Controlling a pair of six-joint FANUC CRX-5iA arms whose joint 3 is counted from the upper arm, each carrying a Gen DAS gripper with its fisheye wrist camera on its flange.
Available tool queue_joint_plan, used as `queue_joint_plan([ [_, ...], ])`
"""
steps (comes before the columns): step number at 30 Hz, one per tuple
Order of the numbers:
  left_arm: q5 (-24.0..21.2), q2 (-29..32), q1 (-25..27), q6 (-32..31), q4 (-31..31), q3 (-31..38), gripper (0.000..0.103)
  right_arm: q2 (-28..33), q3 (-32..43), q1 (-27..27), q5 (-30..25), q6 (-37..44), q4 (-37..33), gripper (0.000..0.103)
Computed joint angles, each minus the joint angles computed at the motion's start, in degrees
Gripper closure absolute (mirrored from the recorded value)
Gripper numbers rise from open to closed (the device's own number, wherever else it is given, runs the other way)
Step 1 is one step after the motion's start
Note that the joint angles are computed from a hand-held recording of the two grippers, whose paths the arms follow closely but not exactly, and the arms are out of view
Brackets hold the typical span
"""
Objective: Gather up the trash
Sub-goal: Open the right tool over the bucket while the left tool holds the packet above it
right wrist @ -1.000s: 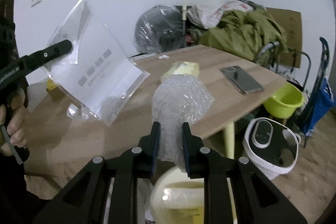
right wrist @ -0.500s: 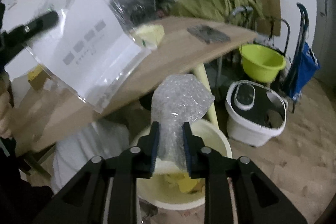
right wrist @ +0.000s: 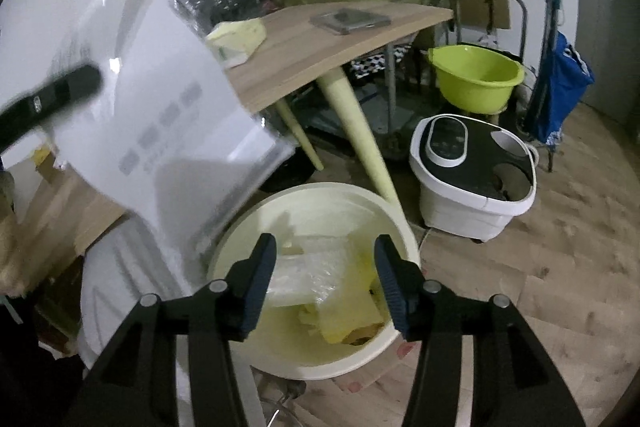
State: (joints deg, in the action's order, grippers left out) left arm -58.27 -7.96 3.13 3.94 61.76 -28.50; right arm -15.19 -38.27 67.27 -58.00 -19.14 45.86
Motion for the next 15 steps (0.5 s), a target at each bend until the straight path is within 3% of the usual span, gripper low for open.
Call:
queue_joint_plan([
  [12, 0.1, 7.4, -5.2, 10.0, -15.1, 5.1, 0.1, -3.9, -2.8, 3.0, -6.6, -5.5, -1.0, 0.054],
  [15, 0.3, 8.5, -5.8, 12.1, -17.6, 6.1, 0.086, -4.0, -2.7, 3.1, -7.0, -5.5, -1.0, 0.054],
])
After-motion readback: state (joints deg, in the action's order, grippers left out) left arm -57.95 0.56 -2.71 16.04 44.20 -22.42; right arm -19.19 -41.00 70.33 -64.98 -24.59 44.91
